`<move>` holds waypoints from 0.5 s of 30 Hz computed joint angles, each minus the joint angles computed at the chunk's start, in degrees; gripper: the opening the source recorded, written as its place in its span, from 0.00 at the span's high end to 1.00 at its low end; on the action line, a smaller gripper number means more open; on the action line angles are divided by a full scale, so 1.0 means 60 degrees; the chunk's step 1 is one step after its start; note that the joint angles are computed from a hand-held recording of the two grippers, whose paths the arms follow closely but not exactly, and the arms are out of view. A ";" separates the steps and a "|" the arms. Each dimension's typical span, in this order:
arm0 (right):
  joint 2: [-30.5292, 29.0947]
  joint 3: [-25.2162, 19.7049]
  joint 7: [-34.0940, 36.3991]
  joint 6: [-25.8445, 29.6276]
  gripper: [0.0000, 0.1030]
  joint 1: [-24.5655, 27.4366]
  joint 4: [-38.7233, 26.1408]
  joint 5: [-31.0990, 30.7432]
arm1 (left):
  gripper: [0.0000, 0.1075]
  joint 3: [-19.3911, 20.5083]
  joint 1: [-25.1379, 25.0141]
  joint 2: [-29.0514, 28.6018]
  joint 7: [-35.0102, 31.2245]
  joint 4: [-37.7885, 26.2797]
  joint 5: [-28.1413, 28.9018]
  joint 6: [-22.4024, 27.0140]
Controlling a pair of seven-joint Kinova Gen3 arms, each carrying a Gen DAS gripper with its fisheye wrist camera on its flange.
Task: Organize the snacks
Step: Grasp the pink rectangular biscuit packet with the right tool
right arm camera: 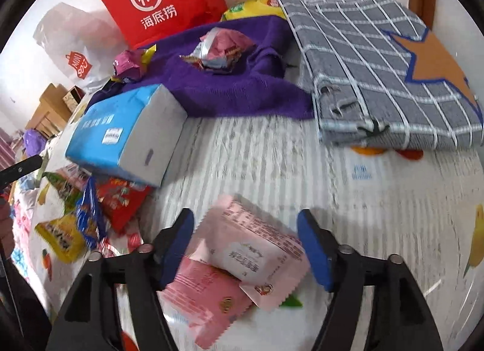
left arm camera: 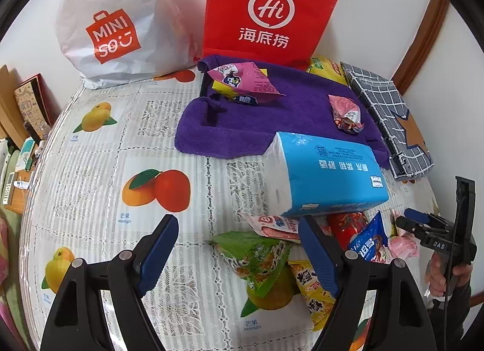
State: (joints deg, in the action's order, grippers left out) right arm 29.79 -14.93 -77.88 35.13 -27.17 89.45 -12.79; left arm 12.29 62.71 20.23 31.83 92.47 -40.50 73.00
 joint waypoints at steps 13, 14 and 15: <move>-0.1202 0.0348 -0.0441 -0.0599 0.30 -0.0363 0.1385 0.0814 | 0.26 0.0032 0.0207 0.0081 -0.0001 -0.0149 0.0015 0.0110; -0.1312 0.0353 -0.0436 -0.0635 0.30 -0.0379 0.1501 0.0904 | 0.26 0.0033 0.0202 0.0089 -0.0015 -0.0162 0.0030 0.0101; -0.1373 0.0429 -0.0532 -0.0612 0.30 -0.0495 0.1547 0.1073 | 0.26 0.0031 0.0202 0.0100 -0.0026 -0.0184 0.0044 0.0103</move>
